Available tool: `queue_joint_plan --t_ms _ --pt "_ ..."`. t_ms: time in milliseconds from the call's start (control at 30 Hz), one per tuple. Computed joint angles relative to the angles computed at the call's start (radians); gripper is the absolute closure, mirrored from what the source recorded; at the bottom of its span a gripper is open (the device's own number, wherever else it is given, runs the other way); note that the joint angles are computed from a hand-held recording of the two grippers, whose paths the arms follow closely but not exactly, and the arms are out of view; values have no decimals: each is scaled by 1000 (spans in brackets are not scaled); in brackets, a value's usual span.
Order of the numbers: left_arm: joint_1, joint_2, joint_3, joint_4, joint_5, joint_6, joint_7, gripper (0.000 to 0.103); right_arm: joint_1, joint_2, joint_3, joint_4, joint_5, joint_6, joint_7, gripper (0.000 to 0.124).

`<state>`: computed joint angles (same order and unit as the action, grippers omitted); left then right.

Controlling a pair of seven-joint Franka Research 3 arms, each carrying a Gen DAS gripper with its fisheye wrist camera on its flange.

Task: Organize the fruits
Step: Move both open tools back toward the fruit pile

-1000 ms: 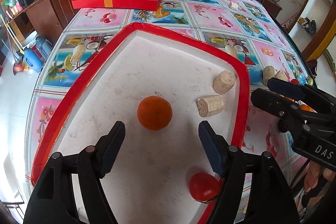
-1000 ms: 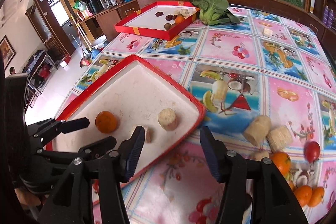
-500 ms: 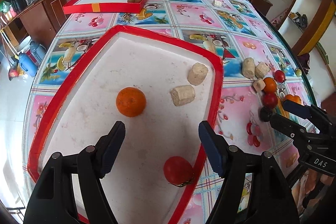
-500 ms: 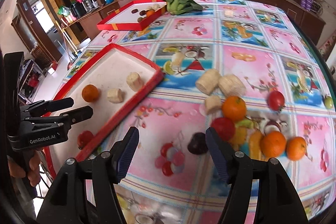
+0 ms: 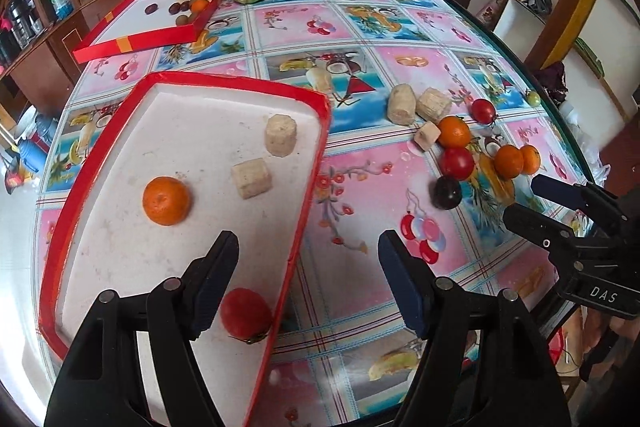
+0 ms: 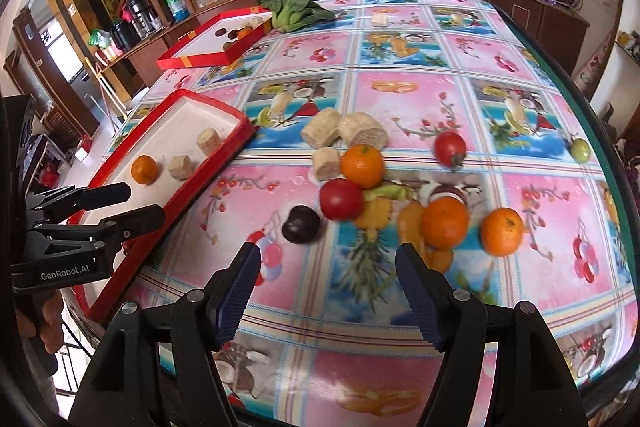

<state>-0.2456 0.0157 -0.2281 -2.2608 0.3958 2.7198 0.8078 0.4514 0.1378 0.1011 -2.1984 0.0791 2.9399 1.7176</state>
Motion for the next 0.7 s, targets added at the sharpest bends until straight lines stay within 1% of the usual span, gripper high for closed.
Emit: queue_joint_plan --t_ms 400,700 --pt "-47 89 -21 101 -3 -35 52 31 -60 -84 -18 -116 14 54 32 52" --pt "-80 169 -28 177 -17 -64 95 31 -110 -78 -22 -133 75 67 2 52"
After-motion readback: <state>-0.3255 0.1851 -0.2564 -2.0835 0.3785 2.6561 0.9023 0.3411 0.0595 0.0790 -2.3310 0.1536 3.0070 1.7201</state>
